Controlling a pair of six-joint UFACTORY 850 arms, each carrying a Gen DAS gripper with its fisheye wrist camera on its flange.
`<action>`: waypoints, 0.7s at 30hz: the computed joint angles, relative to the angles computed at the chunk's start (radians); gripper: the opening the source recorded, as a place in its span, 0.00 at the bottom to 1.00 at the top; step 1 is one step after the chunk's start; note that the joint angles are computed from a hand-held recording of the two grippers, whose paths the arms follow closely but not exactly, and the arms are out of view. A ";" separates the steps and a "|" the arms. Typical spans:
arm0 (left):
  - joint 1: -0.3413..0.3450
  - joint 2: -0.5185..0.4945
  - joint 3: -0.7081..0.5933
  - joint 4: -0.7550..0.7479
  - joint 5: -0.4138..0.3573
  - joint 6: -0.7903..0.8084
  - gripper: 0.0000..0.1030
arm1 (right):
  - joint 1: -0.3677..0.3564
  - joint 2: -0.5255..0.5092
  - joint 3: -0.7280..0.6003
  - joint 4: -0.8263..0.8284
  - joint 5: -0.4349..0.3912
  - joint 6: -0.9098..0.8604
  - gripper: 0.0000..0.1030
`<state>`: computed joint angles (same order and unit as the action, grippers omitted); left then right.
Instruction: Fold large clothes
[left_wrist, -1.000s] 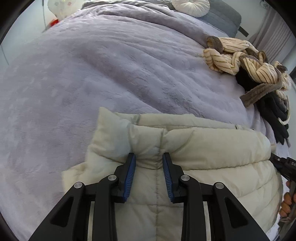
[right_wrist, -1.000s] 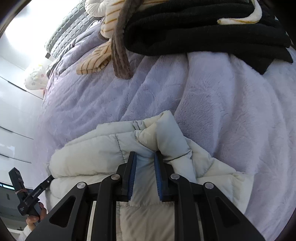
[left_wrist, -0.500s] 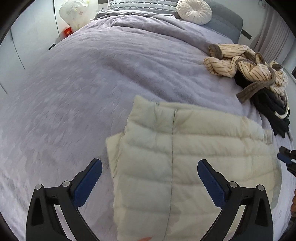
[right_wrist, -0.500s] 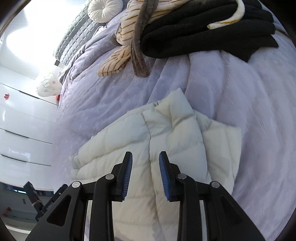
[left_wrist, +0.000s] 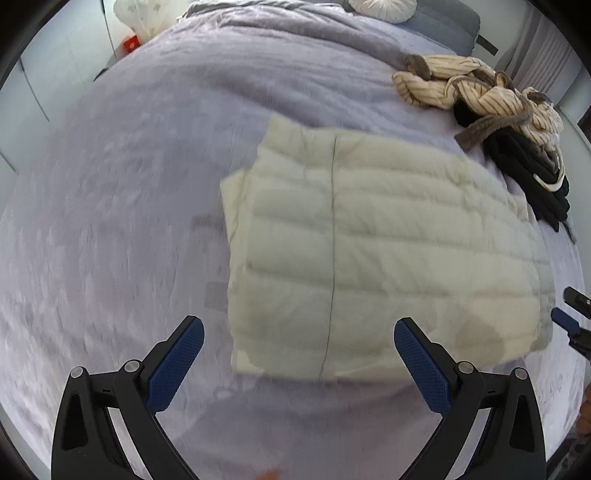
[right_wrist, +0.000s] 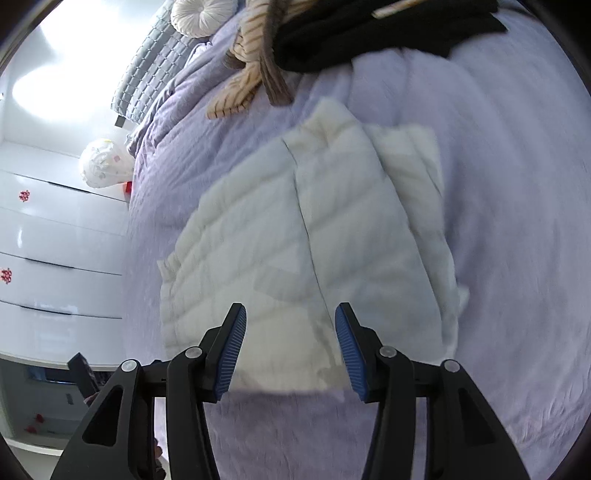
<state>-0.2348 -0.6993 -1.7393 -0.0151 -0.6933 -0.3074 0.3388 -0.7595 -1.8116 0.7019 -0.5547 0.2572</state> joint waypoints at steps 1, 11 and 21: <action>-0.001 0.005 0.014 0.002 -0.004 -0.009 1.00 | 0.003 0.025 0.043 0.029 0.018 -0.018 0.63; 0.060 0.078 0.201 -0.411 0.079 0.204 1.00 | 0.017 0.122 0.261 0.279 0.116 -0.169 0.84; 0.123 0.063 0.279 -0.816 0.117 0.405 1.00 | 0.013 0.101 0.326 0.633 0.160 -0.403 0.85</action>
<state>-0.1120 -0.6365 -1.4603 -0.8314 -0.5767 0.0979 0.3517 -0.6583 -1.4857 1.3351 -0.3951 -0.1461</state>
